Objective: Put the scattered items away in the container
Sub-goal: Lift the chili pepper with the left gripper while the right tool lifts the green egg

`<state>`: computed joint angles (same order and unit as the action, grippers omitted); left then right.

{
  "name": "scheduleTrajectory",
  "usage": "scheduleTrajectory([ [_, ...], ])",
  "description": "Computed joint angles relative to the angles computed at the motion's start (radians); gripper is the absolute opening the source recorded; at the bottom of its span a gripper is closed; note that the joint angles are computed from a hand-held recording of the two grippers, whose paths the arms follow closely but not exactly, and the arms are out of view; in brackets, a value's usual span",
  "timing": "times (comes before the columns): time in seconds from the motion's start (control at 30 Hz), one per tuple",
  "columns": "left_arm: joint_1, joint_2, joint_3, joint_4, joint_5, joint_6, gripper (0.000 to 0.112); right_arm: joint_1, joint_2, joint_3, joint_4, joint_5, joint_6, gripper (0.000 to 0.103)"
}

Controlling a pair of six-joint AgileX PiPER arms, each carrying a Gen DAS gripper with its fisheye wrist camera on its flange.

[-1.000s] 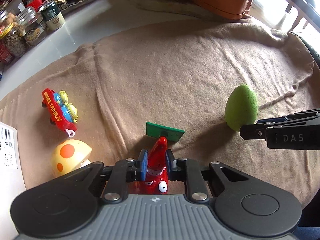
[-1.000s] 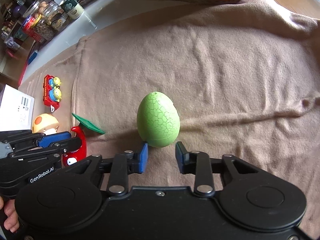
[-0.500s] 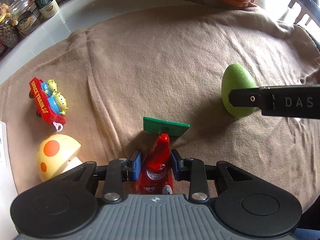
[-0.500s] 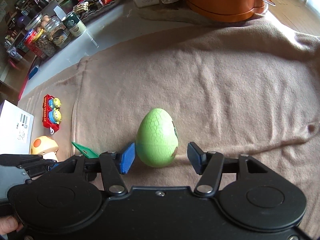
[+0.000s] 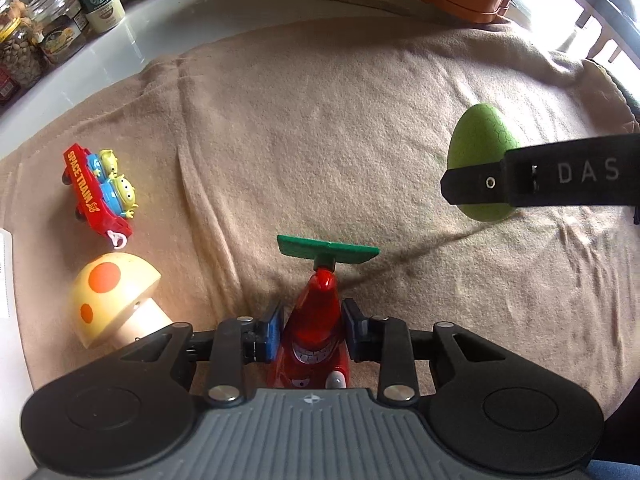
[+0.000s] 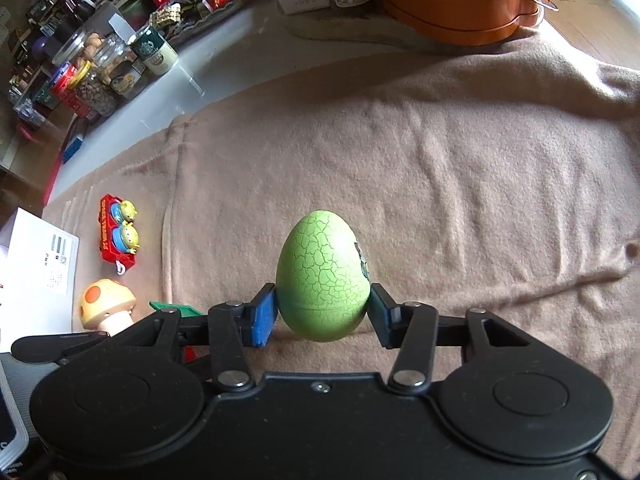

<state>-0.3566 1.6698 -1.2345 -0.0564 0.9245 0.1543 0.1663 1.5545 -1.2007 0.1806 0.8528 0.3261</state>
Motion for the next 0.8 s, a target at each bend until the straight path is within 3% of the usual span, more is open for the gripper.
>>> scheduleTrajectory([
  [0.3,0.009,-0.101,0.033,-0.013,-0.009,0.004,0.030,0.005,-0.014,-0.007,0.001,0.009,-0.018,0.049],
  [0.47,0.011,-0.179,0.058,-0.016,-0.020,0.004,0.022,0.026,-0.031,-0.016,-0.016,0.010,-0.012,0.049],
  [0.8,0.017,-0.287,0.106,0.007,-0.032,0.005,0.021,0.067,-0.051,-0.022,-0.045,0.012,-0.002,0.049],
])
